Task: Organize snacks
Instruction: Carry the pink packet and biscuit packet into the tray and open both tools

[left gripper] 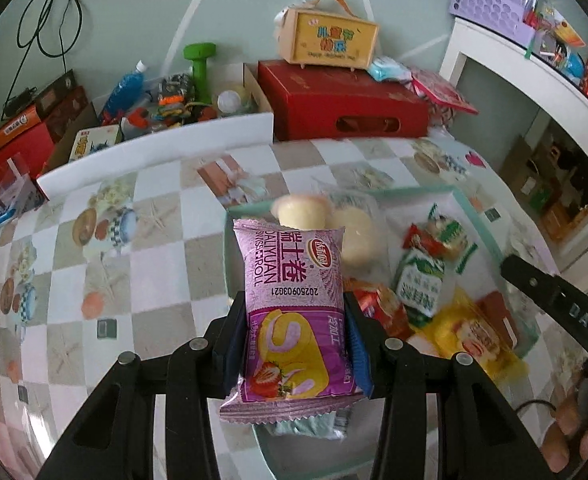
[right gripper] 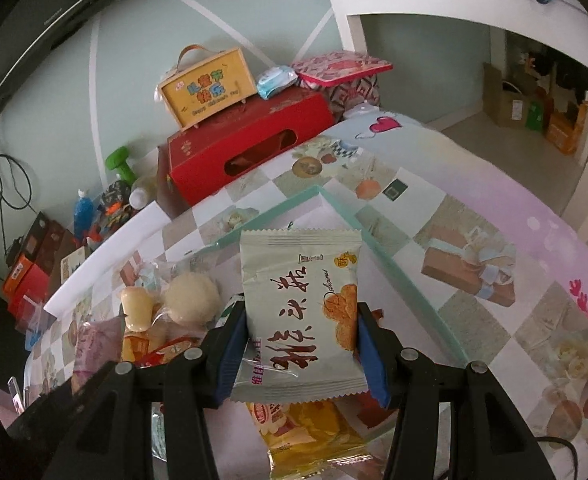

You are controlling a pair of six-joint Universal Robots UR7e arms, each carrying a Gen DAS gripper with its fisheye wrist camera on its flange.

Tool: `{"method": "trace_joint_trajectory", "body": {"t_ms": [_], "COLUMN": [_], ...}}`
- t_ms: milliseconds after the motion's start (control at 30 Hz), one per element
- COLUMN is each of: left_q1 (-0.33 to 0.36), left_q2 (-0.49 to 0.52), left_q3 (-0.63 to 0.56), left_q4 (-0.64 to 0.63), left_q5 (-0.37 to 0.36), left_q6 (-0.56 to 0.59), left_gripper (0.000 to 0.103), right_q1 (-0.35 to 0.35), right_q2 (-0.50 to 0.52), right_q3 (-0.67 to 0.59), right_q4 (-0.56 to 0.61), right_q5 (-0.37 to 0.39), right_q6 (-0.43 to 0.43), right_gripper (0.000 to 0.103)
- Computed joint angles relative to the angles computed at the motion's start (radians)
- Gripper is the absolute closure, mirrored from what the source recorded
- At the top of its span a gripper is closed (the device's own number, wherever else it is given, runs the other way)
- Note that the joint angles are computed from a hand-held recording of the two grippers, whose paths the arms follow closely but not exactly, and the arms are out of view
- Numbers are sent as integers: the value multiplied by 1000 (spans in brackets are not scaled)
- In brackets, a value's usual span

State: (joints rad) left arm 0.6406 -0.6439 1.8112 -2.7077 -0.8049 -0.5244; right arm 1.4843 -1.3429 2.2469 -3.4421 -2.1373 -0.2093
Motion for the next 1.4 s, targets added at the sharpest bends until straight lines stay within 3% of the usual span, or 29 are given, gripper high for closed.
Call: {"method": "trace_joint_trajectory", "body": {"t_ms": [367,867,967,1033,1400], "left_q1": [-13,-16,-19,-19,-20], "left_q2": [-15,7,5,3,-19], "left_q3": [66,54,54,55,72], "left_q4": [35,14,13,11,1], "left_q5": [-35,-65,-62,-57,-33], "left_q6": [-127,-104,-106,-109,-127], "left_gripper": [57,57,53,45,34], "right_q1": [23,42,43,43,52], "right_q2": [34,65,68,68,73], "right_q3": [-6,-12,-15,-15,-18], "right_q4": [31,57,68,73,78], "right_q5": [25,-2,-9,-10,-33], "right_q6": [-48,-74,-73,-74,-80], "right_gripper": [48,47,47,47,44]}}
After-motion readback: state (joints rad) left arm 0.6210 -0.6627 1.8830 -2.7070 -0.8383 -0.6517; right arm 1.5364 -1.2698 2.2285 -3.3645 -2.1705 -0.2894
